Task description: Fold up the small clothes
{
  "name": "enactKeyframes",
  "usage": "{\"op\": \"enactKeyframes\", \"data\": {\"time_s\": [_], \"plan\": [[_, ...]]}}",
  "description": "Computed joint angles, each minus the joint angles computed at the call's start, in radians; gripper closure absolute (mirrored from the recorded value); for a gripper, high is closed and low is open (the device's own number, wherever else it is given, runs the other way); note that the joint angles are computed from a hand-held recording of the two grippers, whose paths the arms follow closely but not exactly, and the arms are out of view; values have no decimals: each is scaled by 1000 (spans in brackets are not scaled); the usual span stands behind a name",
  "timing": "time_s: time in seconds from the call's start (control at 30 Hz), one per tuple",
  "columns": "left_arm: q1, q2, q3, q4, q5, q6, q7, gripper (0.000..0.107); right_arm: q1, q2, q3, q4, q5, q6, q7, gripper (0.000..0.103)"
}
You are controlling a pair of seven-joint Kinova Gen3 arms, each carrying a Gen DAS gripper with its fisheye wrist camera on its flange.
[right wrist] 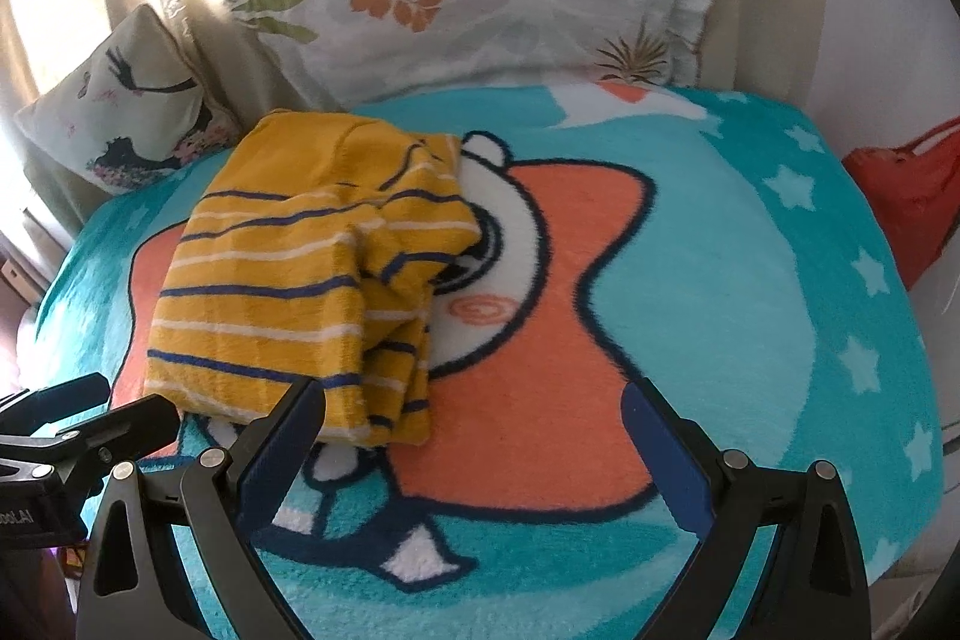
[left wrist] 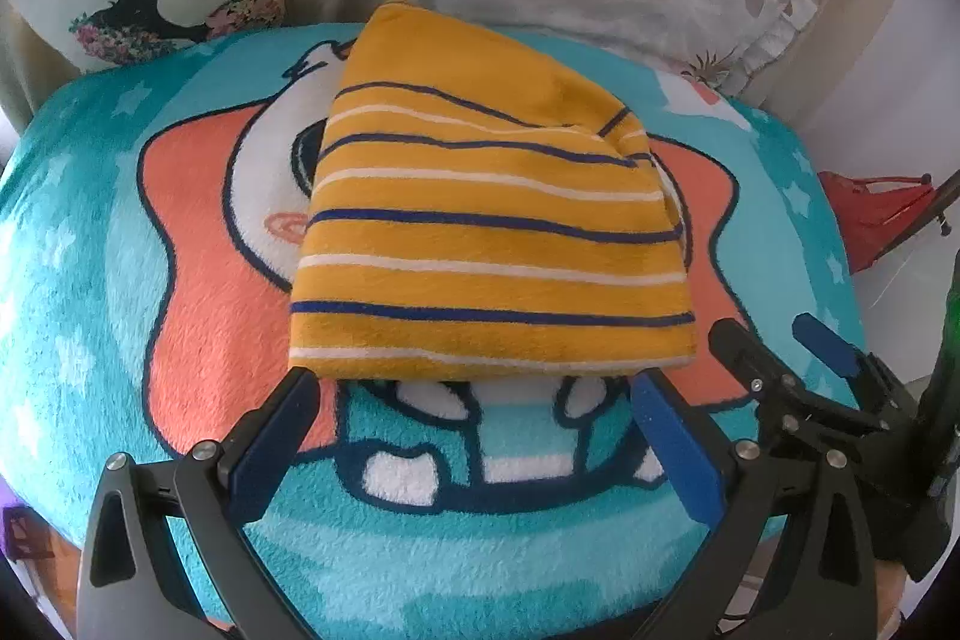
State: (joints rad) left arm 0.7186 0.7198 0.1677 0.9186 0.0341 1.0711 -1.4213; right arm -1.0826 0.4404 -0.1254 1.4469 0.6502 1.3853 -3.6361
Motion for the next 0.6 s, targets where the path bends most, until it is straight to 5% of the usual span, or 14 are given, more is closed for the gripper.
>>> {"op": "enactKeyframes", "data": {"time_s": [0.6], "plan": [[-22, -4, 11, 10, 27, -19, -9, 4, 5, 19, 14, -22, -3, -14, 42, 2]]}}
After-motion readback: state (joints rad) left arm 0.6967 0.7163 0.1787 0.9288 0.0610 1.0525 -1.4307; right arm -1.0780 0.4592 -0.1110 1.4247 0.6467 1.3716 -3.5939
